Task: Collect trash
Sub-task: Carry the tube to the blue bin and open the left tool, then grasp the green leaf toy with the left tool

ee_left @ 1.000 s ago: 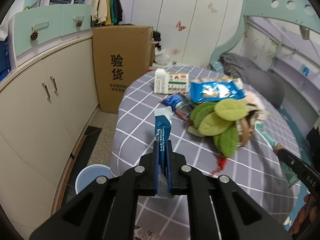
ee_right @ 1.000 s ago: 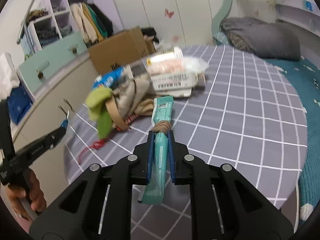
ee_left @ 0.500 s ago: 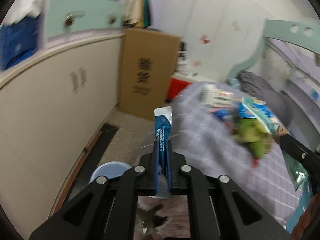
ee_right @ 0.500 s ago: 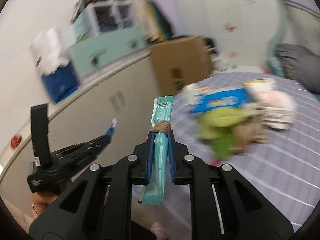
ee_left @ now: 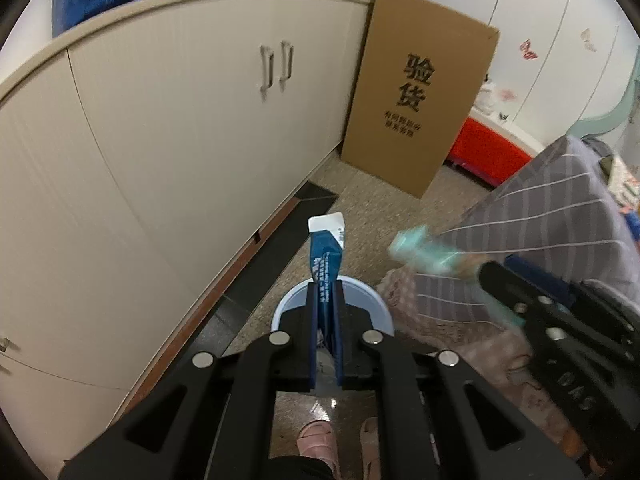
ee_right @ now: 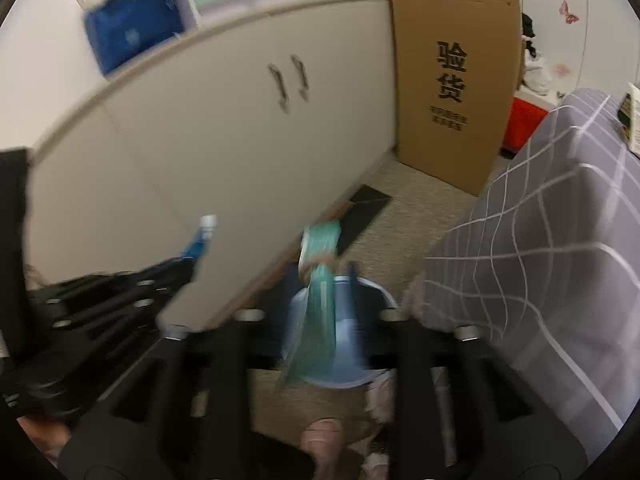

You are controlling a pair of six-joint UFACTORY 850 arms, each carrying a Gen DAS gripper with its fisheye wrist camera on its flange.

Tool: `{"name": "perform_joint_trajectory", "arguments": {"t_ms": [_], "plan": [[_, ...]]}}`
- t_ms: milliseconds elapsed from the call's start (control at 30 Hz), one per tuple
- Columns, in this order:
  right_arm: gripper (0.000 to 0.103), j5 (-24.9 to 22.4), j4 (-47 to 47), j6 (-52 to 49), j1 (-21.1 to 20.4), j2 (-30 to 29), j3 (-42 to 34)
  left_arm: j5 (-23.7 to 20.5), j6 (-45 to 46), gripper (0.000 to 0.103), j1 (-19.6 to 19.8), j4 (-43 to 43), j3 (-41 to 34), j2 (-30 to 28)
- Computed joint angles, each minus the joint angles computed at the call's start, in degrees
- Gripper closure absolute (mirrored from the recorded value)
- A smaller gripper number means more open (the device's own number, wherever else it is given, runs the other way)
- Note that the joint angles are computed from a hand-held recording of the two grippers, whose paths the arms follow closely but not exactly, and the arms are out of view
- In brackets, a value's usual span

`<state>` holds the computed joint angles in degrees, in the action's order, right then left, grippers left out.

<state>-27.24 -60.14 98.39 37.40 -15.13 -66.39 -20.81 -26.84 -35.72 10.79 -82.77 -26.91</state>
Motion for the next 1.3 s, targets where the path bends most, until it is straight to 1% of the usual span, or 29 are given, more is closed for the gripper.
{"name": "perform_joint_trajectory", "arguments": {"t_ms": [67, 100, 200, 333, 367, 433, 467, 567, 600, 633, 800, 833, 867, 900, 933, 1000, 1067, 1300], "plan": [[0.043, 0.9, -1.5, 1.1, -0.6, -1.1, -0.3, -0.7, -1.4, 0.097, 0.2, 1.9, -1.3, -1.5], [0.043, -0.1, -1.1, 0.5, -0.6, -1.3, -0.7, -0.6, -1.5, 0.097, 0.3, 2.2, -1.4, -1.8], [0.043, -0.9, -6.2, 6.7, 0.1, -0.6, 0.2, -0.7, -1.5, 0.097, 0.3, 2.6, -2.6, -3.1], [0.037, -5.8, -11.9, 12.7, 1.5, 0.7, 0.9, -0.4, -4.5, 0.097, -0.3, 6.7, -2.6, -3.3], [0.036, -7.8, -13.3, 14.5, 2.1, 1.1, 1.1, -0.3, -4.9, 0.096, -0.5, 7.2, -2.5, -3.2], [0.034, -10.4, -15.6, 17.3, 2.7, 2.0, 1.6, -0.1, -4.7, 0.096, -0.8, 7.5, -3.4, -3.7], [0.034, -12.4, -16.7, 18.5, 3.3, 2.4, 1.8, 0.0, -4.7, 0.096, -0.9, 7.6, -3.4, -3.6], [0.029, -15.5, -19.5, 20.5, 3.6, 3.1, 2.2, 0.2, -4.7, 0.096, -1.3, 8.0, -4.2, -3.9], [0.028, -18.0, -20.5, 21.3, 4.2, 3.3, 2.3, 0.2, -4.4, 0.096, -1.4, 7.8, -4.6, -4.0], [0.027, -19.3, -21.1, 21.6, 4.5, 3.4, 2.3, 0.3, -4.4, 0.096, -1.6, 7.9, -4.8, -3.9], [0.025, -21.3, -21.9, 23.5, 4.5, 5.0, 3.4, 0.9, -5.5, 0.094, -2.3, 9.1, -5.7, -3.5], [0.024, -21.7, -22.3, 24.2, 4.6, 5.5, 3.8, 1.1, -5.8, 0.087, -2.4, 8.9, -5.9, -3.3], [0.023, -21.9, -22.5, 24.7, 4.6, 5.8, 4.1, 1.0, -6.3, 0.067, -2.5, 9.1, -6.0, -3.1], [0.023, -21.9, -22.4, 24.8, 4.7, 6.1, 4.2, 1.2, -8.3, 0.056, -2.7, 11.1, -5.9, -2.8], [0.023, -21.8, -22.5, 25.2, 4.7, 6.7, 4.6, 1.3, -11.9, 0.041, -3.0, 14.7, -5.5, -2.4], [0.023, -22.1, -22.7, 25.7, 4.9, 7.5, 5.2, 1.5, -17.1, 0.040, -3.5, 20.1, -4.9, -1.5], [0.023, -22.8, -22.4, 25.7, 5.3, 8.3, 5.6, 1.6, -16.5, 0.037, -3.7, 19.3, -4.3, -0.5], [0.022, -25.2, -22.2, 26.9, 7.6, 12.8, 8.3, 2.4, -26.8, 0.031, -6.0, 30.1, -0.2, 4.9]]}}
